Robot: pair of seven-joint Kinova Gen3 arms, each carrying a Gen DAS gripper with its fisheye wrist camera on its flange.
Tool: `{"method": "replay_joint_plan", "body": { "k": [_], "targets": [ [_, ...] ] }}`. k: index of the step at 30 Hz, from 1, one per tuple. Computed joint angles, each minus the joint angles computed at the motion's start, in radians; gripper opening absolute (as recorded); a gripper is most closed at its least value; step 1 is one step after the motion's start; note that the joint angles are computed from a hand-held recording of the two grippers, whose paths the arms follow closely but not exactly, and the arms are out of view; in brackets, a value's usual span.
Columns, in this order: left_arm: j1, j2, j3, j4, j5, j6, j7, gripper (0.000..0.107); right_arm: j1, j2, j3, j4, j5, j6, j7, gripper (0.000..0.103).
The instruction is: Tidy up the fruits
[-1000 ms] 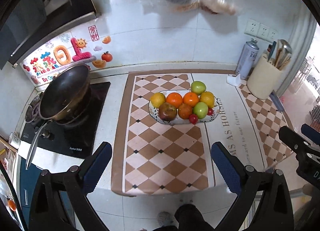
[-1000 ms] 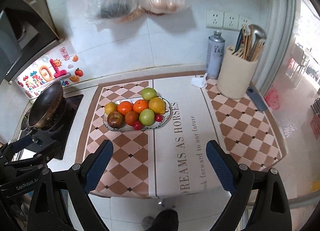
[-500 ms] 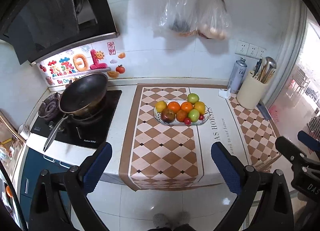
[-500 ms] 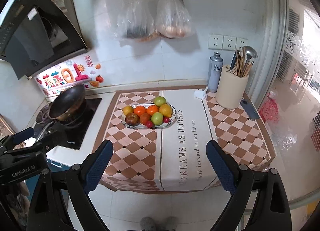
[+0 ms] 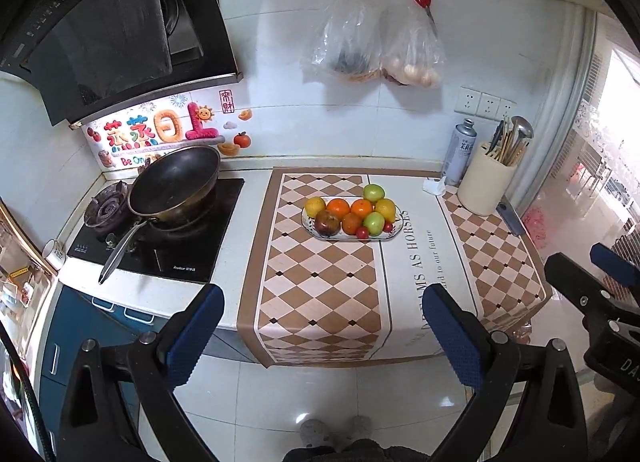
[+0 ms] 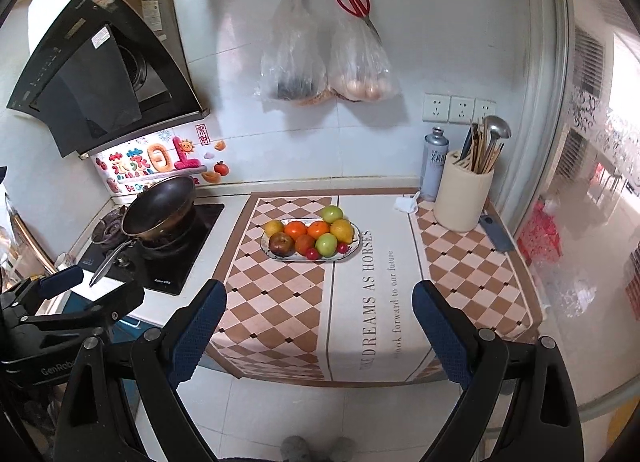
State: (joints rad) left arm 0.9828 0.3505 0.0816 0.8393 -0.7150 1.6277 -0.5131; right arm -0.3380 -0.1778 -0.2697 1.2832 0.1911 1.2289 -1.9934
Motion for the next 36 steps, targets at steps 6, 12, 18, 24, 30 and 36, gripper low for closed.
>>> {"method": "replay_joint_plan", "body": {
  "k": [6, 12, 18, 24, 30, 36],
  "targets": [
    [0.003, -0.002, 0.002, 0.0, 0.002, 0.004, 0.02, 0.102, -0.002, 0.0, 0.002, -0.009, -0.01, 0.01, 0.004, 0.096],
    [0.007, -0.007, 0.003, 0.012, -0.009, -0.003, 0.029, 0.102, -0.006, 0.012, 0.009, -0.022, -0.024, 0.01, 0.011, 0.096],
    [-0.012, 0.006, 0.0, -0.004, 0.004, -0.007, 0.021, 0.102, -0.01, 0.042, 0.009, -0.029, 0.005, -0.012, -0.005, 0.097],
    [-0.059, 0.037, -0.024, -0.032, 0.035, -0.022, -0.011, 0.102, -0.017, 0.11, 0.05, -0.047, 0.012, -0.045, 0.003, 0.097],
    [-0.114, 0.073, -0.047, -0.051, 0.075, -0.047, -0.04, 0.102, -0.035, 0.191, 0.088, -0.084, 0.031, -0.069, 0.008, 0.097],
    [-0.156, 0.146, -0.077, -0.128, 0.106, -0.048, -0.115, 0.102, -0.059, 0.288, 0.128, -0.132, 0.038, -0.087, 0.034, 0.097]
  ]
}}
